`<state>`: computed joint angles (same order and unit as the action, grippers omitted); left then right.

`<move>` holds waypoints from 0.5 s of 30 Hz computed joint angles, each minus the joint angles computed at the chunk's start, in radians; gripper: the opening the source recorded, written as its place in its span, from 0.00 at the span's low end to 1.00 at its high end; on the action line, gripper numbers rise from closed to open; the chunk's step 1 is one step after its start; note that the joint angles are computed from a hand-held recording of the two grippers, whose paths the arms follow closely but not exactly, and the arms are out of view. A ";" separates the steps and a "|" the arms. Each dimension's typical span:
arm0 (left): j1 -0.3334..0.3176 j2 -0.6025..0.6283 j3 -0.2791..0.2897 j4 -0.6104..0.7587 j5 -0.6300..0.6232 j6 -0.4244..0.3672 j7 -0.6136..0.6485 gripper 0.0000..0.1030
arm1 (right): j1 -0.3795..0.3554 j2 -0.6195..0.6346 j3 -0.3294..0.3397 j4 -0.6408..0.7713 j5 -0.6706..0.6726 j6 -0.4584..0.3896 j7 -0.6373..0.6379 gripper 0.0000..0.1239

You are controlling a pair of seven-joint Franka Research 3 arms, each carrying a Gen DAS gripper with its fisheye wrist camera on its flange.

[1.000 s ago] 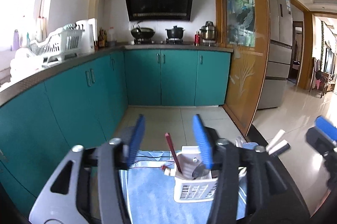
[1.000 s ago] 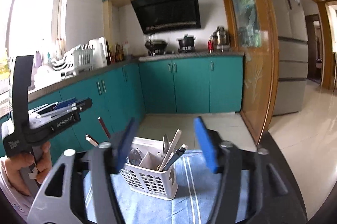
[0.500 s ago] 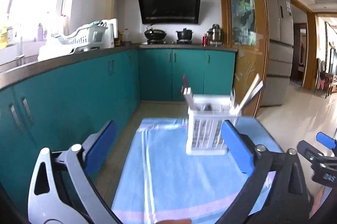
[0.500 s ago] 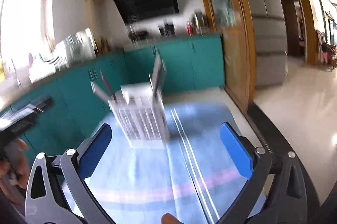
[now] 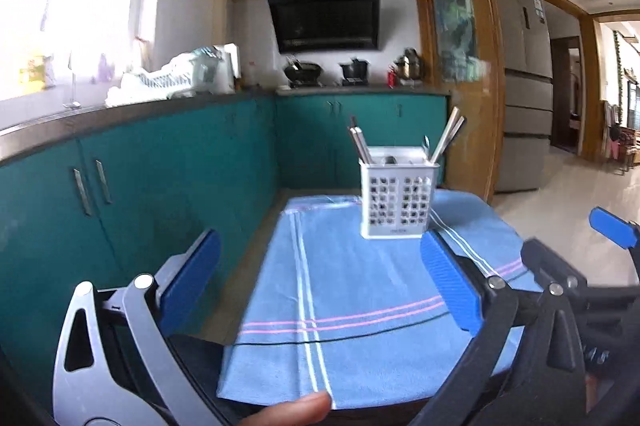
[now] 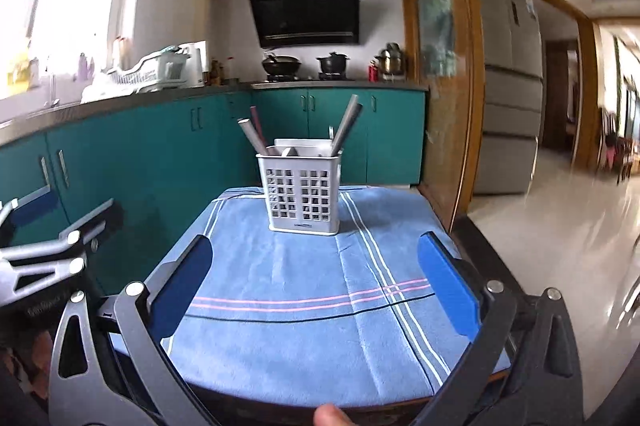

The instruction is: Organize utensils

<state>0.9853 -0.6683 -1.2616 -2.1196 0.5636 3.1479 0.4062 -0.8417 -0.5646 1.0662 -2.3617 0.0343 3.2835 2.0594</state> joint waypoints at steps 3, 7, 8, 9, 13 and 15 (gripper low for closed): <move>-0.024 0.004 0.021 -0.007 -0.003 -0.002 -0.001 0.96 | 0.018 -0.038 -0.013 -0.018 0.013 0.003 0.011 0.81; -0.064 -0.006 0.054 -0.036 0.005 -0.004 -0.008 0.96 | 0.018 -0.079 -0.021 -0.032 0.034 0.000 0.042 0.81; -0.072 -0.008 0.061 -0.041 0.008 -0.003 -0.010 0.96 | 0.023 -0.089 -0.027 -0.039 0.038 -0.001 0.049 0.81; -0.072 -0.007 0.062 -0.039 0.011 -0.004 -0.012 0.96 | 0.022 -0.102 -0.031 -0.046 0.043 -0.002 0.058 0.81; -0.082 -0.036 0.081 -0.054 0.013 0.013 -0.034 0.96 | 0.038 -0.132 -0.044 -0.066 0.050 -0.009 0.086 0.81; -0.088 -0.045 0.089 -0.061 0.014 0.022 -0.039 0.96 | 0.039 -0.140 -0.047 -0.074 0.048 -0.004 0.094 0.81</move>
<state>0.8970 -0.7130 -1.1728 -2.1810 0.5776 3.1700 0.3676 -0.8023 -0.7048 1.0189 -2.4358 0.0825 3.2794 2.1535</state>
